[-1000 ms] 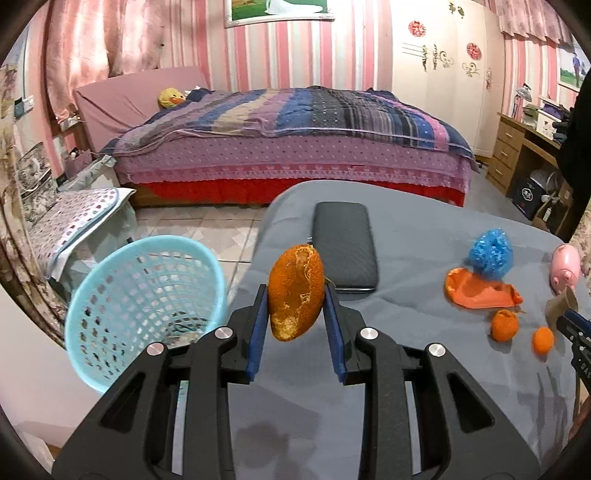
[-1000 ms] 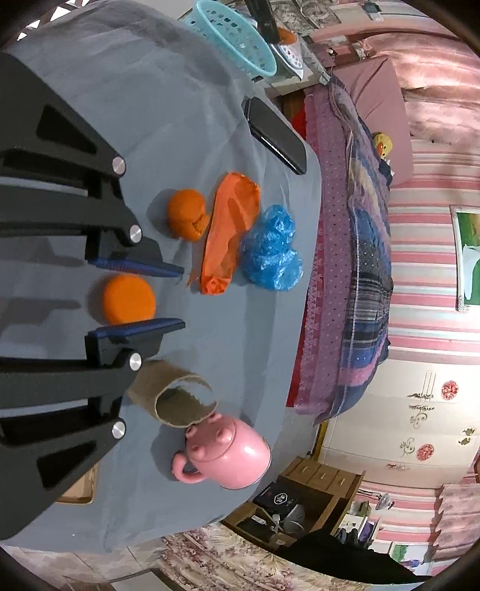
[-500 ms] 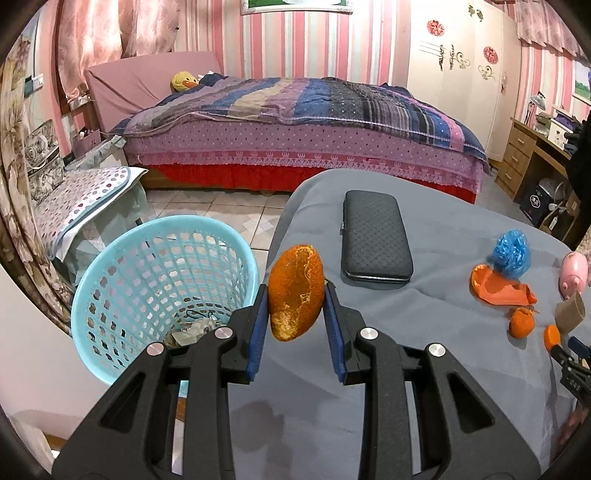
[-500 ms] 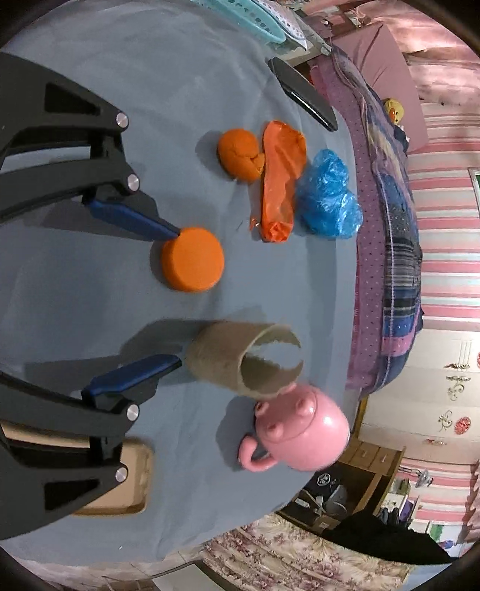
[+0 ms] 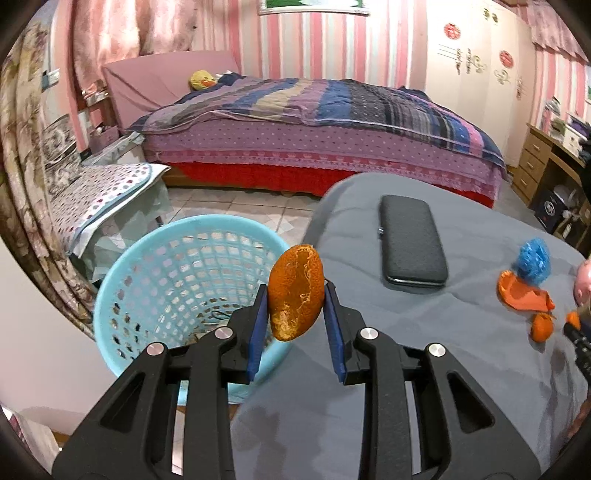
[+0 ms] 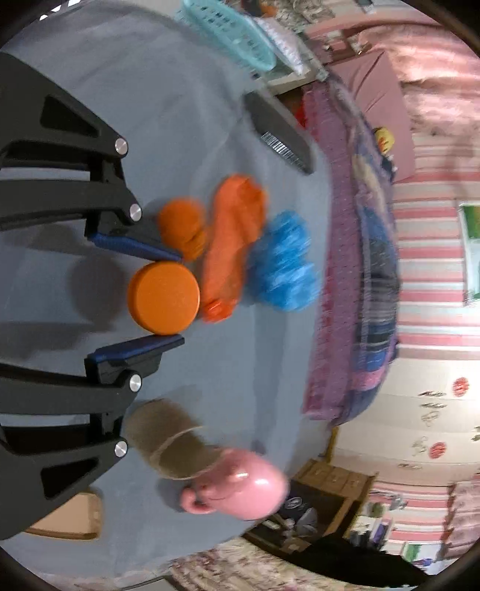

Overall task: Collect trash
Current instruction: 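Carry the peel and lid over the blue basket and open both tools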

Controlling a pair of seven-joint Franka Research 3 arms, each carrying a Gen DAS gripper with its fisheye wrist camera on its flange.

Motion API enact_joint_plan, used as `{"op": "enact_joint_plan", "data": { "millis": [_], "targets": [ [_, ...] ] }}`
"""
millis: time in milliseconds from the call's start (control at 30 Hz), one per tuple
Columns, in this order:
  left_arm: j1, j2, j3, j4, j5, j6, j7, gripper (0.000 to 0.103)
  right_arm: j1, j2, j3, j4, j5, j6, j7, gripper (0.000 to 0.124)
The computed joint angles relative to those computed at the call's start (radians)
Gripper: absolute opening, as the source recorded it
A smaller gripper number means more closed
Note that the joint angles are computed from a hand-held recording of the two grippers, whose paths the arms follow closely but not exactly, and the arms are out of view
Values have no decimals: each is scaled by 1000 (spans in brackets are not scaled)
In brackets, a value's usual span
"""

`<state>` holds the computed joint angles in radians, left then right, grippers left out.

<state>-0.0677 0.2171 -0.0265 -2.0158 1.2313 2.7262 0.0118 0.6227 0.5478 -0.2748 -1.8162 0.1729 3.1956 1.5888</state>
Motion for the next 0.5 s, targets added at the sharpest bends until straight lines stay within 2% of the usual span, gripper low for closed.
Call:
{"op": "enact_joint_plan", "data": {
  "millis": [67, 200, 300, 500],
  "targets": [
    [4, -9, 6, -8, 5, -10, -10, 28, -38, -2, 63, 29, -5, 9, -28, 40],
    [5, -26, 6, -16, 34, -95, -22, 28, -78, 32, 149, 134, -22, -22, -88, 40],
    [24, -44, 8, -36, 50, -99, -41, 28, -120, 75, 244, 230, -21, -52, -134, 40],
    [63, -74, 7, -72, 77, -119, -67, 28, -114, 188, 332, 438, -26, -119, -207, 40]
  ]
}}
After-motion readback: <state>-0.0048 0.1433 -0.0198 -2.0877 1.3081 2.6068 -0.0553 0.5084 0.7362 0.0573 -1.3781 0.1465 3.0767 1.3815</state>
